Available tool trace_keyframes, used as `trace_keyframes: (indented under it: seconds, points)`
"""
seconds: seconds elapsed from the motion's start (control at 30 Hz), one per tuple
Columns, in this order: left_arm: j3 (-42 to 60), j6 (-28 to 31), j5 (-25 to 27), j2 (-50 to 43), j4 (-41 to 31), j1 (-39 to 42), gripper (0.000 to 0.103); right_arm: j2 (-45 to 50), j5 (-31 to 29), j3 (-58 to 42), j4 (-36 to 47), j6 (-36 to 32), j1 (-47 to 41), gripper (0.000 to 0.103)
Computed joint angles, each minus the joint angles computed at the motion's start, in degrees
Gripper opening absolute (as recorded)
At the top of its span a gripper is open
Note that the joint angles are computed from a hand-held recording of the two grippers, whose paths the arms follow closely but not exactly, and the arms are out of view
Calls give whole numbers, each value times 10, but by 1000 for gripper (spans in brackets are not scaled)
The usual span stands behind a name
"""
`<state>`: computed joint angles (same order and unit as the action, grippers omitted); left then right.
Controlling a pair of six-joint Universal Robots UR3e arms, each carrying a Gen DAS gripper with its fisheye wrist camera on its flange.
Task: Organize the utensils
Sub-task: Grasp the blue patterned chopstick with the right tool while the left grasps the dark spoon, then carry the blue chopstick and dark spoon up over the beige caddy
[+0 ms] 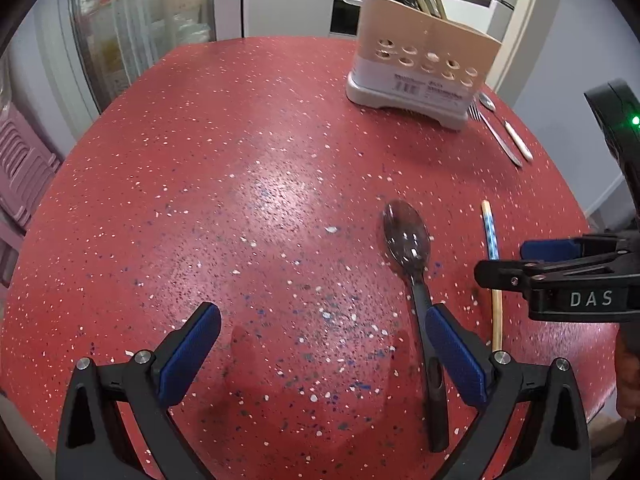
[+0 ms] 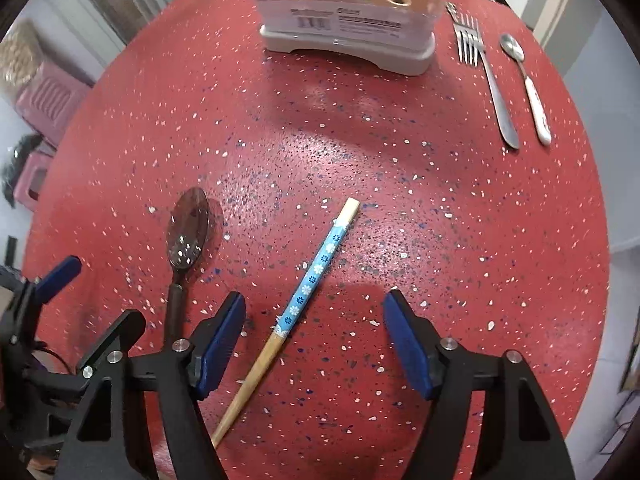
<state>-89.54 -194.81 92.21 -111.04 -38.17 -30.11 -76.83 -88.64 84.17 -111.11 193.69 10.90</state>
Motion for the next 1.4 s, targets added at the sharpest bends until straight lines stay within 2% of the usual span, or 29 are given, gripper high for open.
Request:
trace_keyframes:
  seconds: [0.17,0.23,0.33,0.4,0.57,0.63,0.77,0.87,0.93,0.97,1.03,1.13,1.4]
  points:
    - [32,0,-2,-20,-23,-9,103,6,-29,-8,4,-6,16,48]
    - [47,0,-5,-29,-33,-11,103,-5,-31,6,-4,-14,13,33]
    - [78,-1,-4,-47,-52,-20,103,-17,-30,29,-23,-25,6,20]
    - [110,0,2,-64,-74,-28,103,-31,-20,59,-48,-37,-4,16]
    - [179,1,16,-100,-139,-42,100,-42,-12,88,-82,-46,-7,15]
    - [197,6,31,-108,-155,-49,92,-56,6,113,-103,-59,-18,12]
    - [229,17,21,-116,-190,-50,80,-130,43,178,-106,-59,-30,9]
    - [256,30,12,-124,-217,-51,63,-153,65,210,-128,-69,-42,9]
    - [276,36,6,-131,-234,-52,43,-167,78,218,-133,-74,-48,9]
    - [280,39,5,-133,-237,-53,38,-179,85,228,-134,-80,-55,9]
    - [274,37,-3,-131,-226,-51,37,-197,98,246,-143,-86,-65,9]
    - [220,19,-26,-108,-175,-44,37,-237,143,266,-122,-137,-130,9]
    - [115,-7,-10,-38,-47,-45,37,-325,243,304,-111,-194,-211,9]
